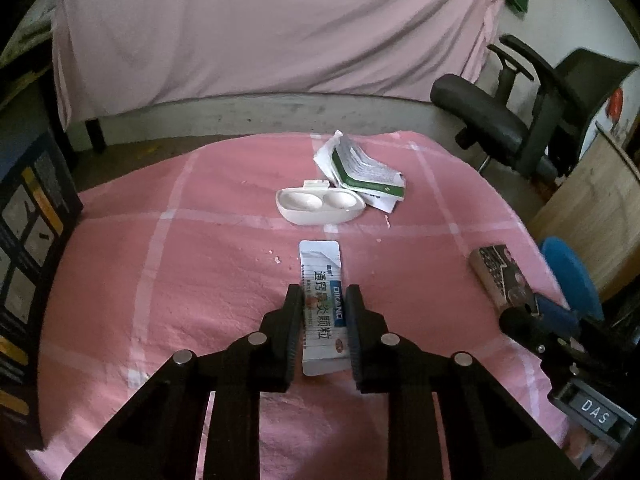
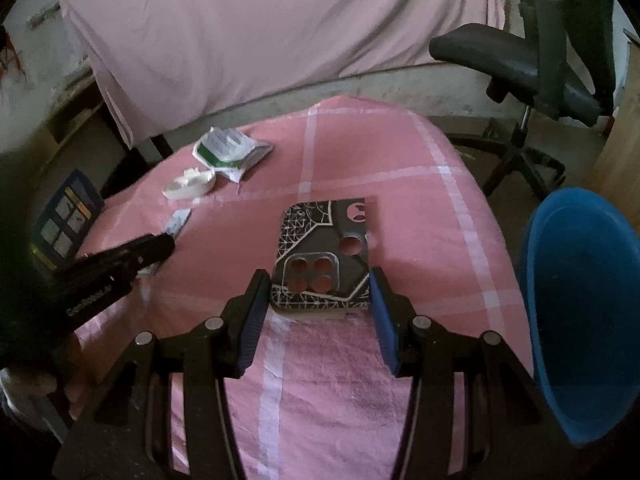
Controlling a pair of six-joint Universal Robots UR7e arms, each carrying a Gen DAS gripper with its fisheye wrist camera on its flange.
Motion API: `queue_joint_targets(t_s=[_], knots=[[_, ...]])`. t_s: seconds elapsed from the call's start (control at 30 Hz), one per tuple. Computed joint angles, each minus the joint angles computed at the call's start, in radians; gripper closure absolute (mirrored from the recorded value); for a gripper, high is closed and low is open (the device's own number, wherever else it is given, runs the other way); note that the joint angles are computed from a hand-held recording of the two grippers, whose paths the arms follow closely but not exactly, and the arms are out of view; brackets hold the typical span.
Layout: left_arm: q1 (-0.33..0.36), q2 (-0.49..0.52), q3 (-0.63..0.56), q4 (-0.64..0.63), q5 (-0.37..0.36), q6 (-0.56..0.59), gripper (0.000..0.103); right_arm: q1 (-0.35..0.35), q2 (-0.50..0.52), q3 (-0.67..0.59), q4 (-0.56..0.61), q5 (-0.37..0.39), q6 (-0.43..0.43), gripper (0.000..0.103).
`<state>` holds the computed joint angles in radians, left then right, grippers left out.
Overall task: Collect trash
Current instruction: 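Grasp and lift the white sachet with the left tool while the right tool lifts the phone case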
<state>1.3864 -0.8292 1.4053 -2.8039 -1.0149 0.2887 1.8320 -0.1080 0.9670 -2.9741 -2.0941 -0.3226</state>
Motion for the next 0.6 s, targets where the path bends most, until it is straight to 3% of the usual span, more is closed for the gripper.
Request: queue_joint_targets(t_s=[0.1,0.23,0.4,0.6], knots=[[0.011,-0.016,0.013,0.001,-0.060,-0.005,0.090,0.004,0.005,0.000,-0.017,-0.016,-0.027,0.031],[0.025,-0.038,0.040,-0.044,-0.137,-0.020,0.091,-0.001,-0.018,0.052,-0.085,0.031,-0.051,0.031],[0.010,-0.071,0.149,-0.296,-0.214,0.083,0.091,-0.011,-0.062,0.164,-0.280,0.154,-0.112,0.031],[-0.020,-0.072,0.253,-0.610,-0.321,0.204,0.091,-0.005,-0.084,0.269,-0.632,0.272,-0.208,0.031]])
